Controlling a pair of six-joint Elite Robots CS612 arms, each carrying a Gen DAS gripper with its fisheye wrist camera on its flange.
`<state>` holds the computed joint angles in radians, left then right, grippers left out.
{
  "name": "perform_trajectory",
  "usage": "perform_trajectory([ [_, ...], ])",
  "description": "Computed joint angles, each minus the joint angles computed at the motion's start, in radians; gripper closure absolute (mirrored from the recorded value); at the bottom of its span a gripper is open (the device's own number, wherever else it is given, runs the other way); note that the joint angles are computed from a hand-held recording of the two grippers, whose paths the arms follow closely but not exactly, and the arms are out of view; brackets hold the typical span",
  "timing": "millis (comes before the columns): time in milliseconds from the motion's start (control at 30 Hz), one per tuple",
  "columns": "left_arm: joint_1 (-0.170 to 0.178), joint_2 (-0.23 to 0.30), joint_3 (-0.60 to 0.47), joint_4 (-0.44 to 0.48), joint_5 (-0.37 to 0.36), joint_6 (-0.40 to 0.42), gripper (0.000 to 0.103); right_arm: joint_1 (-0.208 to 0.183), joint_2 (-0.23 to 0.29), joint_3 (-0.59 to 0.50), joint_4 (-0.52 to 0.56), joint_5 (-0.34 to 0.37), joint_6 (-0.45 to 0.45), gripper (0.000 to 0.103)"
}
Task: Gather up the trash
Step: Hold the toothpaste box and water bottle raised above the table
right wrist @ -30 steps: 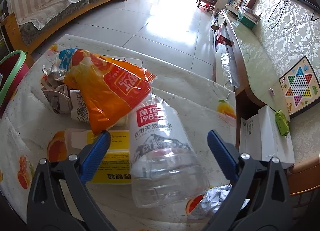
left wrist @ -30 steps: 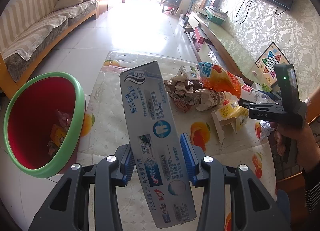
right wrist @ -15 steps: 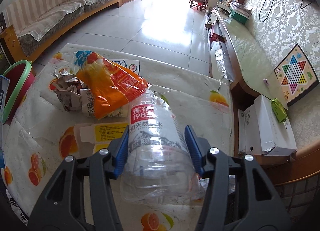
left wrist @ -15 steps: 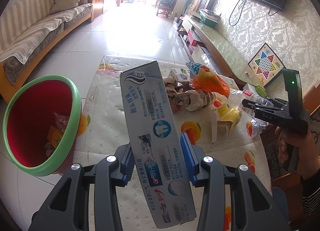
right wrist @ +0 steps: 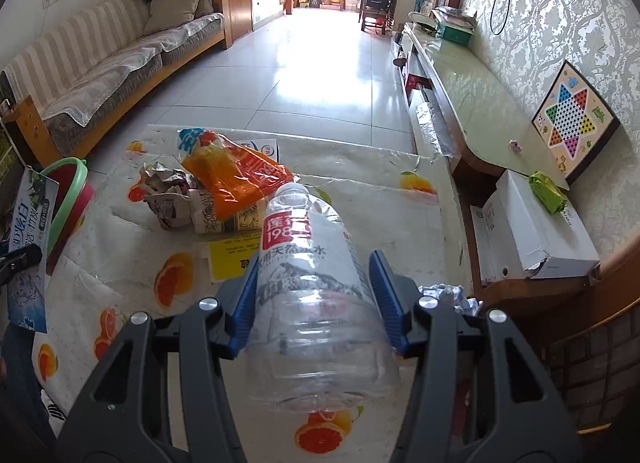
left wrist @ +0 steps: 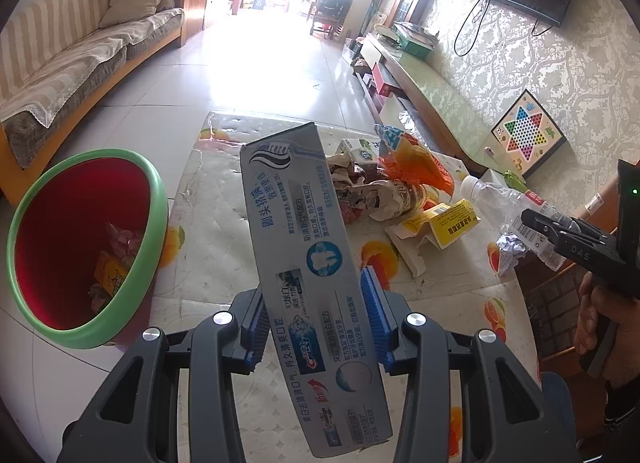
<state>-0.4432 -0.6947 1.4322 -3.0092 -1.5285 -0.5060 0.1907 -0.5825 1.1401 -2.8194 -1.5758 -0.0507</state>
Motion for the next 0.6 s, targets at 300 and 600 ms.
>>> perform_trajectory([
  [300,-0.003,-0.019,0.024,-0.033,0.026,0.032,0.063,0.015,-0.081,0.129,-0.099,0.059,0.037,0.052],
  [600,0.021,-0.049,0.066,-0.075,0.085,0.037,0.067,0.061,-0.094,0.132,-0.137,0.091,0.006,0.052],
])
